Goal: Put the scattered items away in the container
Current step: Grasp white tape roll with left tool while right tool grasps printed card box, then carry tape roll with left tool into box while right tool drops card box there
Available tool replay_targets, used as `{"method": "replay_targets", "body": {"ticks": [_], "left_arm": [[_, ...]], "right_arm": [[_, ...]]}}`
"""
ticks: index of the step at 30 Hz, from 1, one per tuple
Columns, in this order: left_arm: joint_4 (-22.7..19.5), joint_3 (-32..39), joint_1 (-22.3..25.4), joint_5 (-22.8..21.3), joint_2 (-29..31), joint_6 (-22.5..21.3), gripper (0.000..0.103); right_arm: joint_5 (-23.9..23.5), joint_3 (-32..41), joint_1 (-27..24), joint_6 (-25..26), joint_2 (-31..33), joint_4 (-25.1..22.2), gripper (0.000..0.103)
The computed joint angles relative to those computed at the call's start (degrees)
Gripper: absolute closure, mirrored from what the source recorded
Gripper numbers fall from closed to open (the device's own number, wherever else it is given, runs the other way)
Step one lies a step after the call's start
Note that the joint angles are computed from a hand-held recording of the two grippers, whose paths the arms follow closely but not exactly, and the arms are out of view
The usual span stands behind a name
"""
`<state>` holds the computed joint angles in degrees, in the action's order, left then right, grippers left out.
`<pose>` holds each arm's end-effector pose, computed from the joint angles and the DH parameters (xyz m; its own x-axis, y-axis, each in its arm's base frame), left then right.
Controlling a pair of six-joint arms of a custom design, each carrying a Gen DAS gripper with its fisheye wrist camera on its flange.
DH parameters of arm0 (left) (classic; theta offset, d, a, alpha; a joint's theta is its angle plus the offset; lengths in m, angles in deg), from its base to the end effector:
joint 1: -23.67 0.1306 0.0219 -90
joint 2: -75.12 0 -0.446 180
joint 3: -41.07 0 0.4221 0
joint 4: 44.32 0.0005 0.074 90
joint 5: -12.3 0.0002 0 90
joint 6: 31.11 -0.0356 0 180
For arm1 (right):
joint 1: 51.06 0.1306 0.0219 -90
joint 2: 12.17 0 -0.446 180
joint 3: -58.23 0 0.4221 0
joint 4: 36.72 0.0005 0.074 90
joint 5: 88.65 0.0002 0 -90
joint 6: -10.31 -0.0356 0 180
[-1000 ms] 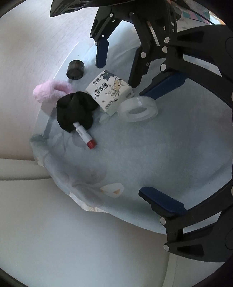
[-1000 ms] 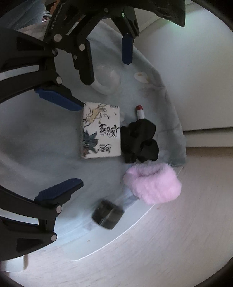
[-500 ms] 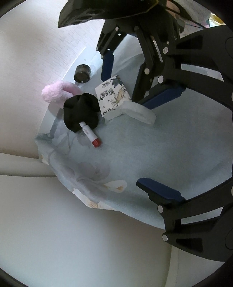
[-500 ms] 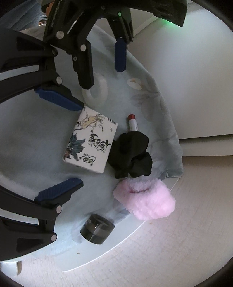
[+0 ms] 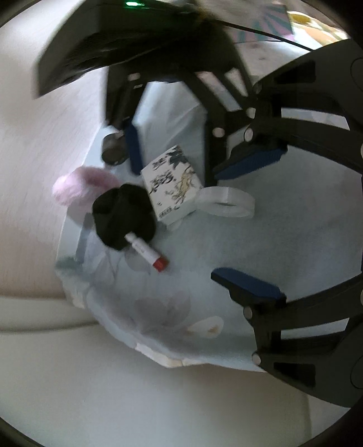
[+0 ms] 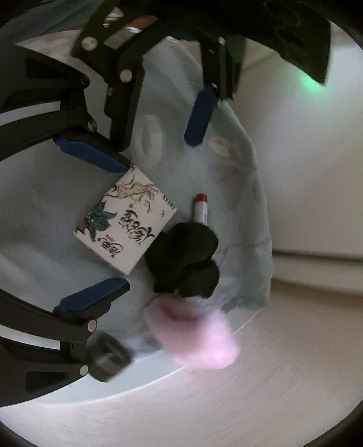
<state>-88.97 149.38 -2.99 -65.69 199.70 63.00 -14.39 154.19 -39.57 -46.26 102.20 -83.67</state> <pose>0.6515 -0.3359 0.2843 -0.8170 0.3317 -0.4717 0.4719 0.8547 -0.2162 0.6365 0.1387 0.3051 -0.5767 -0.6583 -0.4838 -0.7432 0.6686 -0.0239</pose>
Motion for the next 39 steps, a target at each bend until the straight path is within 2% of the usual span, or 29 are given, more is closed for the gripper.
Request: {"method": "replay_targets", "body": {"ticks": [4,7,8,9,10,12,15,18,29,32,35,39], "left_arm": [[-1.09,0.48,-0.24,-0.03,0.39,-3.01,0.053],[-1.48,0.94,-0.17,0.50,0.63,-3.19,0.060],[-1.71,1.19,-0.14,0.57,0.76,-3.17,0.069],[-2.11,1.54,-0.12,0.65,0.93,-3.19,0.076],[-2.54,1.87,-0.10,0.74,1.08,-3.30,0.079],[-2.56,1.89,-0.14,0.74,0.95,-3.95,0.088],[-2.06,1.35,-0.34,-0.17,0.36,-5.36,0.094],[-1.82,0.96,-0.33,-0.82,0.01,-5.59,0.094],[-1.35,0.00,0.30,-0.52,-2.98,-0.43,0.094],[-2.44,1.59,0.88,-0.29,-3.61,1.09,0.094],[-2.25,0.76,0.07,-0.62,-6.08,2.18,0.094],[-2.36,0.34,-0.68,-0.85,-9.22,1.69,0.094]], "right_arm": [[0.90,4.46,0.63,10.15,2.07,-5.83,0.029],[1.11,7.87,1.21,15.80,3.90,-11.20,0.029],[1.38,8.23,1.35,16.51,4.13,-11.68,0.030],[1.51,8.73,1.47,17.16,4.48,-12.40,0.036],[1.63,9.37,1.56,17.38,4.97,-13.38,0.044],[1.32,9.37,1.56,16.95,5.05,-13.24,0.045],[1.37,8.25,1.57,15.23,4.41,-11.92,0.046],[1.08,7.14,1.48,13.50,3.69,-11.39,0.047],[-1.65,3.48,0.28,-0.66,-0.61,-9.03,0.048],[-0.98,1.41,0.21,-7.20,-3.90,-6.57,0.048],[0.07,-6.02,0.90,-14.60,-12.17,-2.64,0.048],[0.78,-5.25,-1.11,-20.09,-16.65,-3.52,0.048]]}}
